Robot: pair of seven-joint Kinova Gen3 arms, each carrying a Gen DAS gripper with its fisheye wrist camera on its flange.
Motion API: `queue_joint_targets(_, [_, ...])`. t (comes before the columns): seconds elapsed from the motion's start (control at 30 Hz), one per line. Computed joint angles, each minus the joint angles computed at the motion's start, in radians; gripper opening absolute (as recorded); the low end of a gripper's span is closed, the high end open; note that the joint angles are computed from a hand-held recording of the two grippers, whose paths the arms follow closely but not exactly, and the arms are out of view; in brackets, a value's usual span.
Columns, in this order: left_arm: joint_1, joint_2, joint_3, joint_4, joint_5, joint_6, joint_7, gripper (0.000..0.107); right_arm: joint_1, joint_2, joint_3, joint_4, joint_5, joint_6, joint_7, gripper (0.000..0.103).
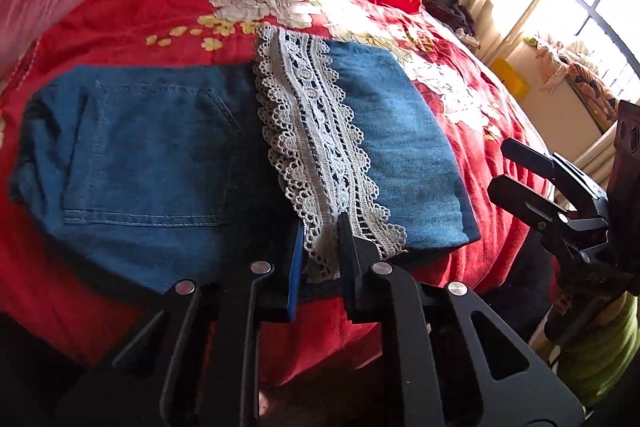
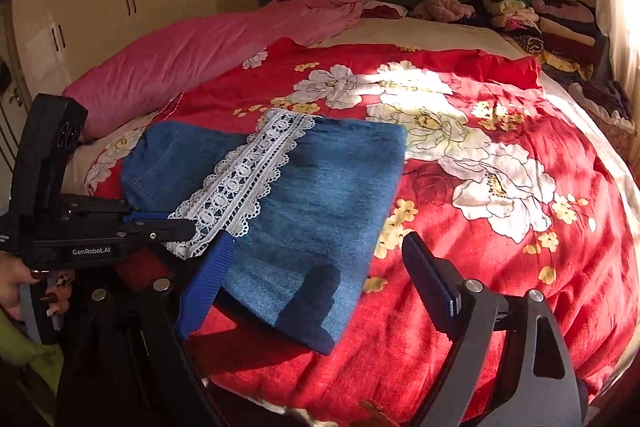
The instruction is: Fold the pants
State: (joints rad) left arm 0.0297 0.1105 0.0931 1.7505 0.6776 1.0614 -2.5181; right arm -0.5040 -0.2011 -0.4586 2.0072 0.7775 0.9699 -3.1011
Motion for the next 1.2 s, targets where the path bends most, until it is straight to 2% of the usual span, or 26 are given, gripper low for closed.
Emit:
queue_joint_targets(0.1, [0.011, 0.023, 0.003, 0.001, -0.046, 0.002, 0.030, 0.010, -0.018, 0.054, 0.002, -0.030, 0.000, 0.017, 0.028, 0.084])
queue_joint_targets(0.17, [0.015, 0.031, 0.005, 0.015, -0.063, -0.017, 0.042, 0.014, -0.035, 0.077, 0.030, -0.035, -0.022, 0.001, 0.059, 0.075])
queue_joint_targets(0.23, [0.008, 0.041, 0.006, 0.007, -0.060, -0.009, 0.048, 0.017, -0.048, 0.093, 0.055, -0.032, -0.044, -0.016, 0.080, 0.072])
queue_joint_targets(0.3, [0.007, 0.037, 0.010, 0.006, -0.063, -0.013, 0.047, 0.018, -0.051, 0.095, 0.082, -0.022, -0.073, -0.042, 0.094, 0.055])
queue_joint_targets(0.43, [0.006, 0.035, 0.012, 0.008, -0.066, -0.015, 0.048, 0.021, -0.044, 0.095, 0.107, -0.016, -0.133, -0.049, 0.123, 0.054])
queue_joint_targets(0.53, [0.006, 0.033, 0.012, 0.007, -0.067, -0.017, 0.050, 0.026, -0.046, 0.112, 0.114, -0.023, -0.169, -0.019, 0.159, 0.054])
queue_joint_targets(0.67, [0.005, 0.035, 0.012, 0.007, -0.066, -0.016, 0.047, 0.027, -0.037, 0.108, 0.129, -0.006, -0.191, -0.050, 0.166, 0.054])
queue_joint_targets(0.97, [0.006, 0.025, 0.010, 0.008, -0.069, -0.020, 0.051, 0.030, -0.029, 0.075, 0.111, 0.011, -0.162, -0.051, 0.111, 0.058])
queue_joint_targets(1.07, [0.005, 0.021, 0.009, 0.010, -0.067, -0.021, 0.049, 0.031, -0.015, 0.050, 0.095, 0.023, -0.146, -0.053, 0.076, 0.067])
queue_joint_targets(1.2, [0.005, 0.016, 0.007, 0.009, -0.066, -0.018, 0.050, 0.038, 0.000, 0.031, 0.064, 0.024, -0.122, -0.031, 0.035, 0.085])
